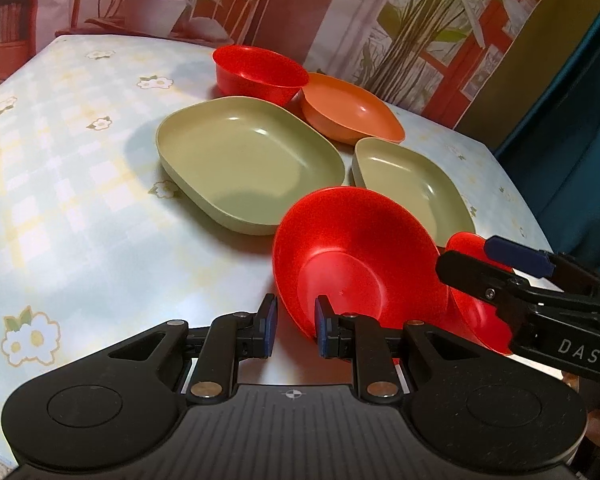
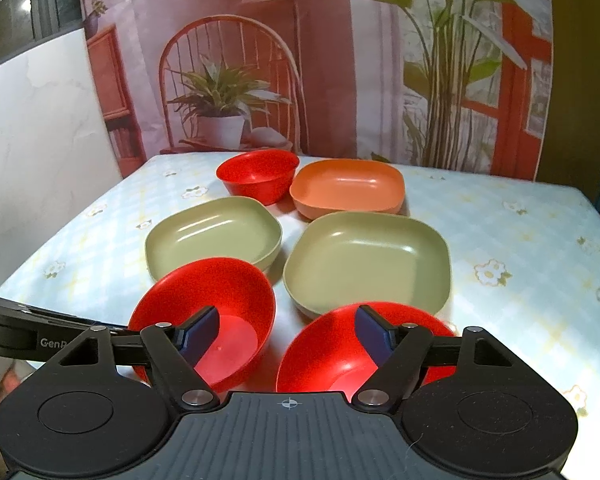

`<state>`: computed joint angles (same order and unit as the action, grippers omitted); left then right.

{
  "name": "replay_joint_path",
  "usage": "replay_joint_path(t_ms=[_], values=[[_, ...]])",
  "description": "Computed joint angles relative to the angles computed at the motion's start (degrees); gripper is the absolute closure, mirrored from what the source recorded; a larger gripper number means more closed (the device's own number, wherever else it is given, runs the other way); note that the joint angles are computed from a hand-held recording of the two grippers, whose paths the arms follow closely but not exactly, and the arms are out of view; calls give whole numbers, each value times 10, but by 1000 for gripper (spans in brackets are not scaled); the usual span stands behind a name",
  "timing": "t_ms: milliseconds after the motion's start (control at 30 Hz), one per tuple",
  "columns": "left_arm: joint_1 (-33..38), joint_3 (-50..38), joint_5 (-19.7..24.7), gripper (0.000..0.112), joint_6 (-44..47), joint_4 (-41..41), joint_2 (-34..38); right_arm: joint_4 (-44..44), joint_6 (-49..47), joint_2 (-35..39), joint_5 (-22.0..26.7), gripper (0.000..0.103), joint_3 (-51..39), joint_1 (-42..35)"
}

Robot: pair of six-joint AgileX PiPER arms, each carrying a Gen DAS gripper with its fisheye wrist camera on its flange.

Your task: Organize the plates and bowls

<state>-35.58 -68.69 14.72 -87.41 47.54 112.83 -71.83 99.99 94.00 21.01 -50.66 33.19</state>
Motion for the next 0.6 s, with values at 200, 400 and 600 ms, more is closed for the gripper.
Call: replay_joint_path(t_ms=[200,400,600], values=[[10,14,-21,98,-27,16,0,45,-73,16,-6,43,-25,3],[18,23,-35,99,-41,13,1,85,-117,19,-32,70,-29,-5],[19,31,-44,99,-76,48,0,101,-134,14,-66,91,-21,-16]])
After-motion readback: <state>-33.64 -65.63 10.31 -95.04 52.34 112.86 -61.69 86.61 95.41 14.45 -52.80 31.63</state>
